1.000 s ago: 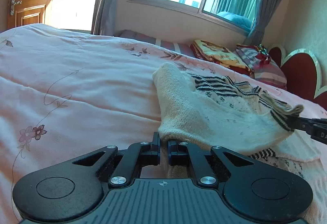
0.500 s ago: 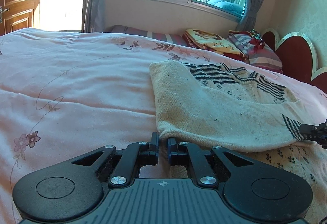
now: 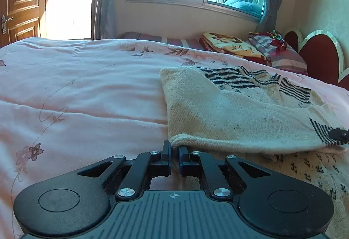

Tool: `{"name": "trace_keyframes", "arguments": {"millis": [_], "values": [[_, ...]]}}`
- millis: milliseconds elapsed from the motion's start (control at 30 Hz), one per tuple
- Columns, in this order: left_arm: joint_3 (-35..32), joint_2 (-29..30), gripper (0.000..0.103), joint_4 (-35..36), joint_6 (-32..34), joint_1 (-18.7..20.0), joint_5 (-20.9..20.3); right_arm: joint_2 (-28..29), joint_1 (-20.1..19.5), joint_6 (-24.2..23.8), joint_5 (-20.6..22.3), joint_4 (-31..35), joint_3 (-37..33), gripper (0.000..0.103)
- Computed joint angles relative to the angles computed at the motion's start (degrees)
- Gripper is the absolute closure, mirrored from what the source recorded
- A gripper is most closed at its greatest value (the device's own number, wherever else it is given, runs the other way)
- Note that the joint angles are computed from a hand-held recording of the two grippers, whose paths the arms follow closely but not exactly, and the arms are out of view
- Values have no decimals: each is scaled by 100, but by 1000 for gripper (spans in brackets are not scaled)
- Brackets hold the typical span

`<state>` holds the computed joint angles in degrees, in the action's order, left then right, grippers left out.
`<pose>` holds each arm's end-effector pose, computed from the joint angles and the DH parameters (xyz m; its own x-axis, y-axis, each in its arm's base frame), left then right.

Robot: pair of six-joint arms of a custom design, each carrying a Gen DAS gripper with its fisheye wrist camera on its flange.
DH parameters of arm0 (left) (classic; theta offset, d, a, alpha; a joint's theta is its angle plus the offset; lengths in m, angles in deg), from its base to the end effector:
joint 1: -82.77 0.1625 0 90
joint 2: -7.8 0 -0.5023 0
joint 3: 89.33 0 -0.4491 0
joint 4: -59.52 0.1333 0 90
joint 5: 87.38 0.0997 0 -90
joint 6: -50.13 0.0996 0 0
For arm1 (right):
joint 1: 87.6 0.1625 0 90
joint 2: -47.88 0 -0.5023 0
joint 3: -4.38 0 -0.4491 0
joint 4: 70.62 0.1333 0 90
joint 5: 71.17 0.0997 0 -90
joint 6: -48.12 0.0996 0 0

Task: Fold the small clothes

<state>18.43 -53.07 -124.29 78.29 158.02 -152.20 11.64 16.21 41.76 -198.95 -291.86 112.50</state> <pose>-0.0046 -0.7075 0.2847 -0.7592 0.2499 -0.6009 0.6037 0.6154 -0.5068 0.2285 -0.6269 0.0783 -0.8744 0.2664 0.4056 -0.2199 0.5277 -0.8205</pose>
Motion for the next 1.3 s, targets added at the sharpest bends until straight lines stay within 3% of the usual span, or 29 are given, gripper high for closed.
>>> {"name": "trace_keyframes", "arguments": {"millis": [367,500,633,733,800,967,1133,1300], "values": [[213,-255,97,78,149,-2,-156,28,0,-225,4,-108,26,96],[318,-462,97,51,-238,71,-334,-13,-15,-247,47,-73,29,96],[233,-477,97,71,-494,153,-889,-15,-20,-279,66,-106,41,96],[-64,-339,97,727,-828,266,-1452,11,15,-345,17,-198,53,96],[-353,-178,97,1523,-1222,334,-1448,11,16,-340,-12,-168,73,96],[-410,-135,97,1566,-1707,521,-1873,-59,3,-336,-13,-235,171,96],[-253,-125,97,1271,-1215,373,-1524,-70,-49,-289,-89,-138,193,96],[66,-193,97,423,-354,177,-1375,-69,-26,-331,-66,-278,196,95]]}}
